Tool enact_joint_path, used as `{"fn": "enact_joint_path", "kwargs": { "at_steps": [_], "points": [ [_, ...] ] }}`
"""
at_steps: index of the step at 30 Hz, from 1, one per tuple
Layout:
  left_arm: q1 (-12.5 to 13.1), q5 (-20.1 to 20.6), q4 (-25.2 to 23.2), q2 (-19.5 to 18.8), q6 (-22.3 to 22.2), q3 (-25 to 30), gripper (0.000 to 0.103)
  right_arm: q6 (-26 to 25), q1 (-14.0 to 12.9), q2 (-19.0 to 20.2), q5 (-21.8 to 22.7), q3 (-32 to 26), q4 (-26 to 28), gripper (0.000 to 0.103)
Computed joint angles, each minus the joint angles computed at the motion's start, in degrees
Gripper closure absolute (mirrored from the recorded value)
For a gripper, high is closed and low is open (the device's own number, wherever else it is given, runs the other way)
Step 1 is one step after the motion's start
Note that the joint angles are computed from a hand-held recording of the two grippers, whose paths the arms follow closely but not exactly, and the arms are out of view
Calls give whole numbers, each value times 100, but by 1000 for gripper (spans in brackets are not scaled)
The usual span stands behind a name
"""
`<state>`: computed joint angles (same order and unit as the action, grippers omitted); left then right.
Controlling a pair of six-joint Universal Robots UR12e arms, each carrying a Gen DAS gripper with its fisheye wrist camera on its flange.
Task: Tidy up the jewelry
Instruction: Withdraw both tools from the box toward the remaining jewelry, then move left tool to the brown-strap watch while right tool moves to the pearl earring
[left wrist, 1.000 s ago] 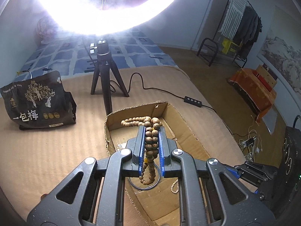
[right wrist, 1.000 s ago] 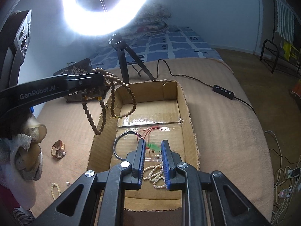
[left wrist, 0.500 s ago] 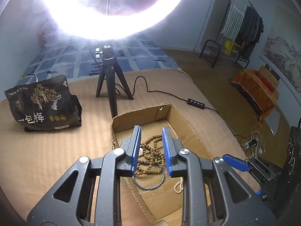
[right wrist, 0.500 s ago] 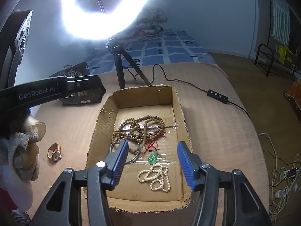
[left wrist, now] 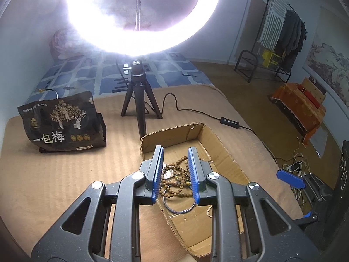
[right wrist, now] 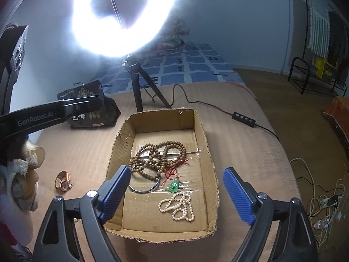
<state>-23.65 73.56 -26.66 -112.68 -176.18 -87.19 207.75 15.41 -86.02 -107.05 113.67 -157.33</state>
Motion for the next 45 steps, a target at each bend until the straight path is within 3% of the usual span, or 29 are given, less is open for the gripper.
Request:
{"fn": "enact_joint_path", "kwargs": {
  "at_steps": [1,3,7,11,16,26,34,40,45],
  "points": [
    [8,-3,17,26,5,-22,80,10,18,-11,-56,2,-4,10],
    [41,-45,86,93,10,-93,68,37,54,-23,-162,-9,0,7],
    [108,-85,242,256,63,-267,65,59,136,-45,-347,-36,-21,4],
    [220,-185,357,420,113,-444,47,40,235,-51,-496,-70,-47,3],
    [434,-211,421,643,190,-671,46,24,401,-38,-722,-117,-204,0],
    [1073,19,272,935,441,-1120,46,-258,737,130,-493,-273,-620,0],
    [1507,-217,-323,909,310,-1339,46,-704,1030,445,-154,-511,-608,0],
    [1556,-442,-828,765,293,-1310,46,-970,1138,670,293,-608,-380,0],
    [1494,-294,-1037,605,430,-1245,46,-1223,1198,873,561,-715,35,6]
  ]
}}
